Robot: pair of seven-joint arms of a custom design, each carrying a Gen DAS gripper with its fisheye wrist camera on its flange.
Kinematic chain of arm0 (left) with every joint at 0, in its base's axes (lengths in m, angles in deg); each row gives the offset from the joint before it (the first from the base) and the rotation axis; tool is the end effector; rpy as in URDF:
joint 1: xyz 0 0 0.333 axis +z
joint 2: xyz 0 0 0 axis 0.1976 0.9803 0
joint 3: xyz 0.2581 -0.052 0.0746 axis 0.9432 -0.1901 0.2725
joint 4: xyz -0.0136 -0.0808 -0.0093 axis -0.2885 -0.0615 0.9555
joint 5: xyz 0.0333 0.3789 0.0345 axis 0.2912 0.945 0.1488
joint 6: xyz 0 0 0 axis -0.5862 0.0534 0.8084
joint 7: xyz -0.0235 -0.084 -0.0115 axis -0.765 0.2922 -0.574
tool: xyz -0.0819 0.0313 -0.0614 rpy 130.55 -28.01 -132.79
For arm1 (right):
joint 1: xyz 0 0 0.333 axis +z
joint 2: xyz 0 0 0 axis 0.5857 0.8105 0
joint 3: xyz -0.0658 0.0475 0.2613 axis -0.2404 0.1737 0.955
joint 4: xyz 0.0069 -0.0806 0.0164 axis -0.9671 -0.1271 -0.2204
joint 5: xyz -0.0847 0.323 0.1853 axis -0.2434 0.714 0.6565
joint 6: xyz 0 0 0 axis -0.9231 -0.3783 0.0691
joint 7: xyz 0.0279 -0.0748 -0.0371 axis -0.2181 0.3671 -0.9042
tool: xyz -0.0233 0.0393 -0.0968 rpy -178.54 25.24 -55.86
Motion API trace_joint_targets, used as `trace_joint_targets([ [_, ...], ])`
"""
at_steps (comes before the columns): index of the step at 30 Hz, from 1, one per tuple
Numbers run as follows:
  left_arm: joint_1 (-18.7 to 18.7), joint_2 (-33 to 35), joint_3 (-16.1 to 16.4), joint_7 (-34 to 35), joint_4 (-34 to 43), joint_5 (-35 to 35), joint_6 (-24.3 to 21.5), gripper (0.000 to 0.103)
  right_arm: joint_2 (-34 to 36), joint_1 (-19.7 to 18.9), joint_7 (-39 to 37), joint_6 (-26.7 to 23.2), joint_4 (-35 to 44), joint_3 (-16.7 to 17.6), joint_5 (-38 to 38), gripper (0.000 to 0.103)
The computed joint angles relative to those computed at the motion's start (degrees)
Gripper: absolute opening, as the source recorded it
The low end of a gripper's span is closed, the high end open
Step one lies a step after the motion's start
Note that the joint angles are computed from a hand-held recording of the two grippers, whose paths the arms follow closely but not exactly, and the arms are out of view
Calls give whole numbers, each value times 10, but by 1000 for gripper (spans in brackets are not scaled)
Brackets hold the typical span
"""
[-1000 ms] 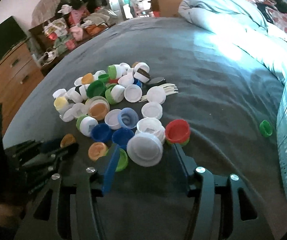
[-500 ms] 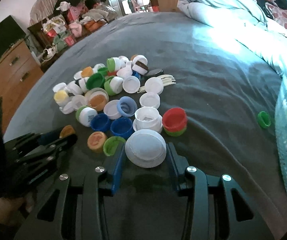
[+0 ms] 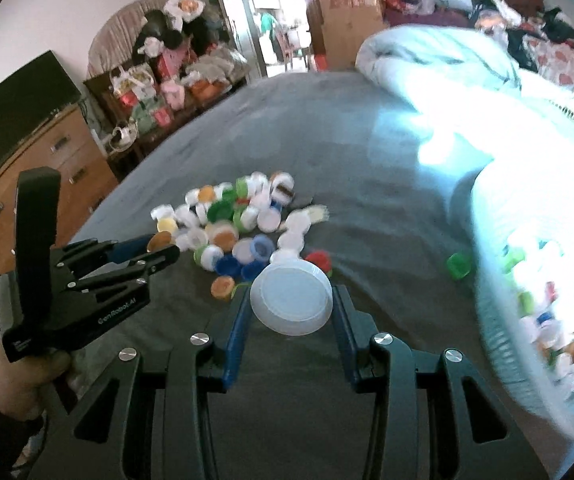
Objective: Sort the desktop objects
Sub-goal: 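Carry orange cap and white lid over the basket and release both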
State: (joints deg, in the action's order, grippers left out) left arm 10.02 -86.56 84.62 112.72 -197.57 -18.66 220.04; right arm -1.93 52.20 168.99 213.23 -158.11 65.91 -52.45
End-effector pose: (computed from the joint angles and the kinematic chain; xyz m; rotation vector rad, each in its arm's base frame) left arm 0.5336 -0.0125 0.5678 -0.9470 2.4523 -0.9630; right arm 0.4118 0.2985 0.5729 -1.4907 1.9180 -0.6399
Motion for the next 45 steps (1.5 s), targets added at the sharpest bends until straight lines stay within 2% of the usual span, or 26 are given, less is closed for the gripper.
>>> trace_joint_targets([
  [5,-29,-53,-9,10,-22,-5,-2,31,-72,-19,4,-16,-35,0,-13,36],
  [12,-98,-113,-19,3,-44,4,9,31,-178,-62,-30,-45,-89,6,9,36],
  [19,-163,-139,-33,-25,-42,26,22,31,-282,-104,-64,-82,-138,5,52,36],
  [24,-197,-141,-45,-51,-35,49,14,31,-336,-125,-87,-96,-169,3,85,36],
  [34,-234,-139,-66,-82,-38,96,15,31,-401,-150,-107,-87,-219,9,134,36],
  [45,-257,-142,-69,-90,-51,118,32,31,-420,-163,-123,-85,-236,12,161,36],
])
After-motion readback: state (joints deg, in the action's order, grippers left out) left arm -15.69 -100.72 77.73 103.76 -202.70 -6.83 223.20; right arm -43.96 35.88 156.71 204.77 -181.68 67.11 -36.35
